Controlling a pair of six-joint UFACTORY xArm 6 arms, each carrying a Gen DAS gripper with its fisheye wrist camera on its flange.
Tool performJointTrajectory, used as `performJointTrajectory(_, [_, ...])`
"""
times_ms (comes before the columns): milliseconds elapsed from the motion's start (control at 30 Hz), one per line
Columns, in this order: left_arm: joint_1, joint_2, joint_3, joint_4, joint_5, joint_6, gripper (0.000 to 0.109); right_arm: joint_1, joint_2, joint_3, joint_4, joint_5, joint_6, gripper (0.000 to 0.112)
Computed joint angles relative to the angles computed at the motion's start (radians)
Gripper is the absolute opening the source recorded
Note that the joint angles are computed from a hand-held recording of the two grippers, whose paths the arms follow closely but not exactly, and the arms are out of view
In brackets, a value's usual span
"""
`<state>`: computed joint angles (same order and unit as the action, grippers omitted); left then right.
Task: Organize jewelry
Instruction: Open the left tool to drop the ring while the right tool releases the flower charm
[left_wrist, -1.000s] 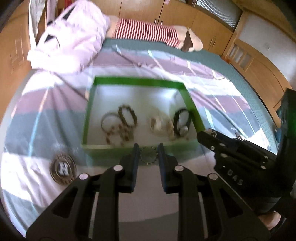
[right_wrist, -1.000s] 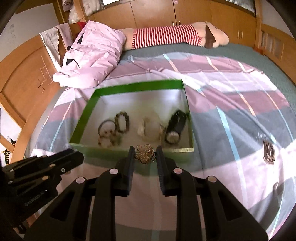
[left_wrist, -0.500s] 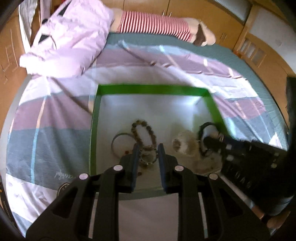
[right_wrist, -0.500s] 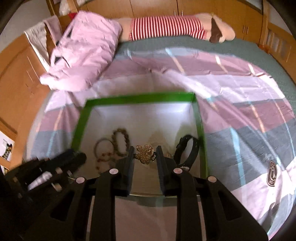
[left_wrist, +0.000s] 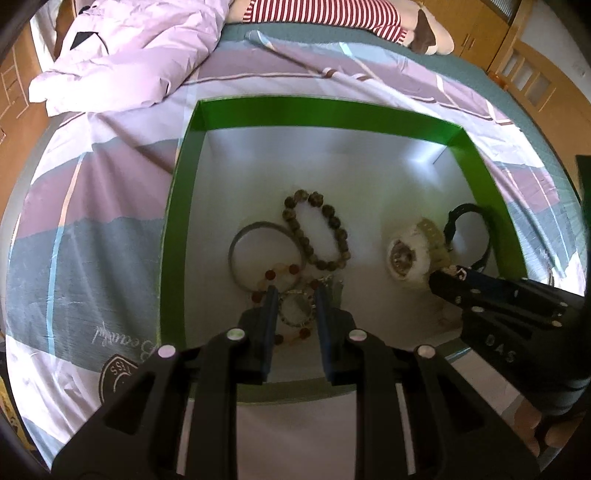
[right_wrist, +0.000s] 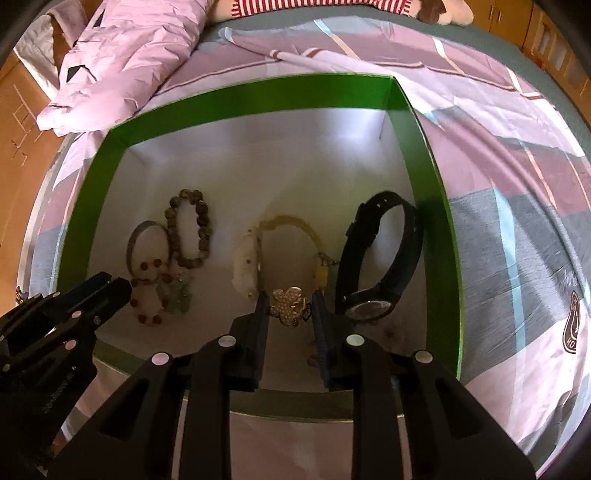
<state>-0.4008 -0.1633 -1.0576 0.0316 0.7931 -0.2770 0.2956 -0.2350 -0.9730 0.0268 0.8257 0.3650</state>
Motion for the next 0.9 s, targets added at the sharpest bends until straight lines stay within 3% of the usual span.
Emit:
performJointTrajectory(133, [-0.001,0.009,-0.001,0.01,0.008,-0.009,0.023,0.005,0.006,-0.011,-0.023,0.01,0.001,0.024])
performJointTrajectory(200, [-0.003,0.011,-0.003,0.024,0.014,-0.025,0.038,0.009,0.006,-0.011,-0.042,0.008,0.006,0.024])
performJointTrajectory(267, [-0.006,0.011,-0.005,0.036,0.014,-0.04,0.069,0.012,0.008,-0.013,-0.051,0.01,0.011,0.024])
performJointTrajectory(433, [-0.007,0.008,-0.006,0.059,0.014,-0.053,0.07,0.014,0.011,-0.014,-0.04,0.008,-0.003,0.025])
performJointTrajectory(500, [-0.007,0.01,-0.007,0.055,0.017,-0.049,0.07,0.018,0.01,-0.012,-0.058,0.003,0.01,0.029])
performJointTrajectory(567, [-0.01,0.011,-0.007,0.067,0.019,-0.053,0.07,0.029,0.01,-0.013,-0.106,0.001,0.039,0.043])
performJointTrajectory(700, [-0.006,0.008,-0.009,0.084,0.022,-0.061,0.07,0.033,-0.003,-0.005,-0.133,-0.018,0.063,0.053])
performJointTrajectory(900, [0.017,-0.031,-0.006,0.016,0.037,-0.047,0.078,-0.008,-0.065,0.052,0.022,-0.093,0.036,0.067])
